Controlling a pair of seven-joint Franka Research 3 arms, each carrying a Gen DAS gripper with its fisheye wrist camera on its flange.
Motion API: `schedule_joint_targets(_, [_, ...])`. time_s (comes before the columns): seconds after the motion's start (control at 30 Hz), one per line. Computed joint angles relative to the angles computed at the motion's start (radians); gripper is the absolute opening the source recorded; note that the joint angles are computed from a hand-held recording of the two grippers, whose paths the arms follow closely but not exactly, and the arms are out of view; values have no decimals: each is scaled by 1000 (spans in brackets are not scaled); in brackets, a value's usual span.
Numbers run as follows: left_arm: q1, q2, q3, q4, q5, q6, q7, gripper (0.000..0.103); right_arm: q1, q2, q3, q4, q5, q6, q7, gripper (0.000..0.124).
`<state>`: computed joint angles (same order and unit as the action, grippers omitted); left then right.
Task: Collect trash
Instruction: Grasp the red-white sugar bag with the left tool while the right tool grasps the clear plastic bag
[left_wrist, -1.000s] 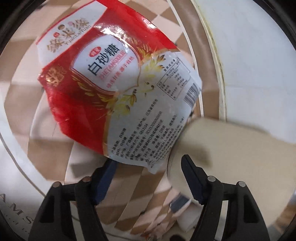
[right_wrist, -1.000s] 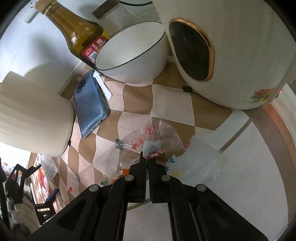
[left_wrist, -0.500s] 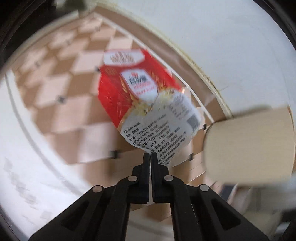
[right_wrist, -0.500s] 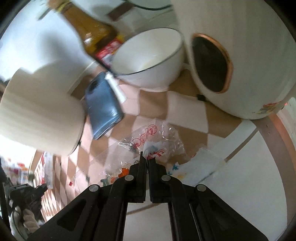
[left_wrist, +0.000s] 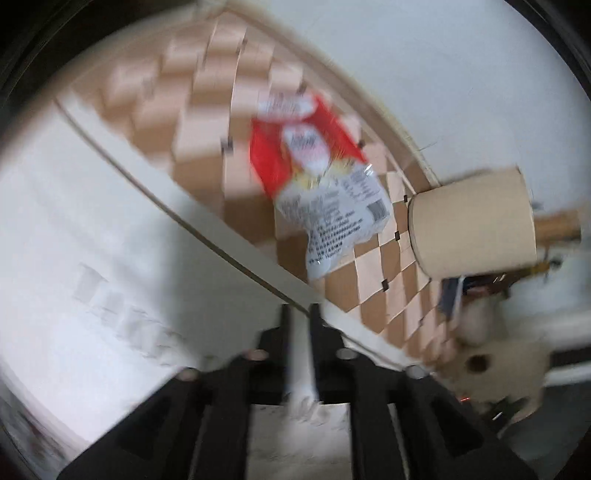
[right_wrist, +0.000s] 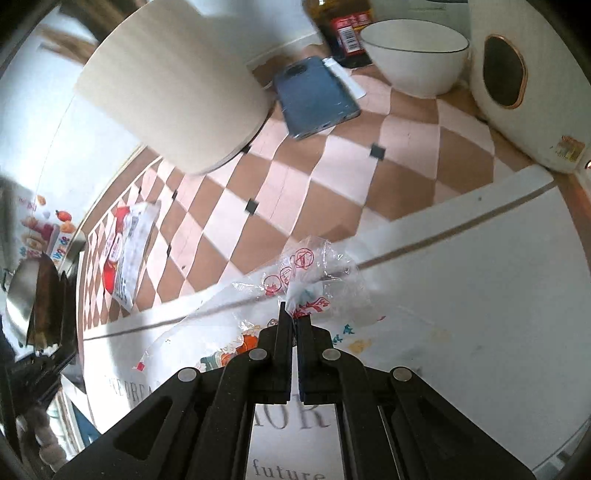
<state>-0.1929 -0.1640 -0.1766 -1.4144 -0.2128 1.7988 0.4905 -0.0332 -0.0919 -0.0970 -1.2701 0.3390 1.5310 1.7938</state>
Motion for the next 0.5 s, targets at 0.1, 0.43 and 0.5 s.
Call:
schedule_joint_targets(0.1, [4,-11,16,-137,-65,166,-37,34,3,-3,3,-28,16,16,37,2])
schedule_joint_targets(0.43, [42,133,-18,-22,101,323,-175,62,-9,132,3,122,13,39,55,2])
schedule_joint_targets(0.5, [26,241,-24,152,184,192,-179,59,-18,156,1,145,19,38,65,2])
